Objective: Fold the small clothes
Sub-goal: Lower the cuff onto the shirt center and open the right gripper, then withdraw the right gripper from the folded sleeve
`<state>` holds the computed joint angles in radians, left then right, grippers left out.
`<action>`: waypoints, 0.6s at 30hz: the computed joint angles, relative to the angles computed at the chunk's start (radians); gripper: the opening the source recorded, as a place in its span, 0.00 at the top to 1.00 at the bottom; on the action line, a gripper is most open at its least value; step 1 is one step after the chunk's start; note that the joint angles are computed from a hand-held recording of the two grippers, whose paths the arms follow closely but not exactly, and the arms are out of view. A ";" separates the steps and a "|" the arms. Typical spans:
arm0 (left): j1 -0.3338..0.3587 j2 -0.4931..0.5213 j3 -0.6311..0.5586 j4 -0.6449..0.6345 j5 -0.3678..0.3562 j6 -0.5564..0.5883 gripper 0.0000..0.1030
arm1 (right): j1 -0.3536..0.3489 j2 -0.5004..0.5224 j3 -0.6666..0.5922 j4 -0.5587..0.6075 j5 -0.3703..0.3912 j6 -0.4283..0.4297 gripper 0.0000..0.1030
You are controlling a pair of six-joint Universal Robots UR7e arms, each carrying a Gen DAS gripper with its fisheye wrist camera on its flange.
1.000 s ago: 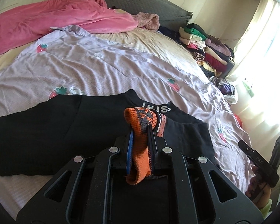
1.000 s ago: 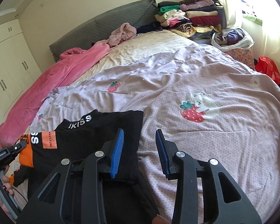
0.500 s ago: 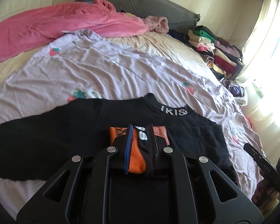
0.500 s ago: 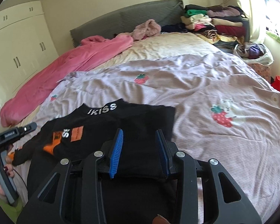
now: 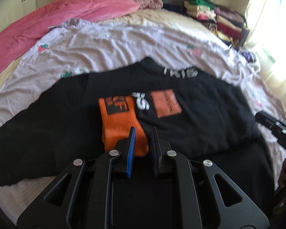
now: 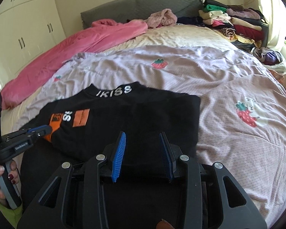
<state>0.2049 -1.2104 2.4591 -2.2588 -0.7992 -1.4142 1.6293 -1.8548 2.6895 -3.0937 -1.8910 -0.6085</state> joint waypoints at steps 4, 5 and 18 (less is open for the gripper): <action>0.025 0.009 0.028 -0.046 -0.037 0.021 0.89 | 0.004 0.018 0.004 -0.006 -0.016 -0.014 0.66; 0.024 -0.001 0.040 -0.063 -0.039 0.025 0.89 | 0.002 0.017 0.004 -0.006 -0.015 -0.013 0.66; 0.023 -0.020 0.060 -0.116 -0.043 0.047 0.88 | -0.060 0.075 -0.043 0.095 -0.160 0.100 0.66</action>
<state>0.2283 -1.2305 2.5194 -2.3745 -0.8426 -1.3672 1.5694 -1.7795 2.6464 -2.9990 -2.0511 -0.5087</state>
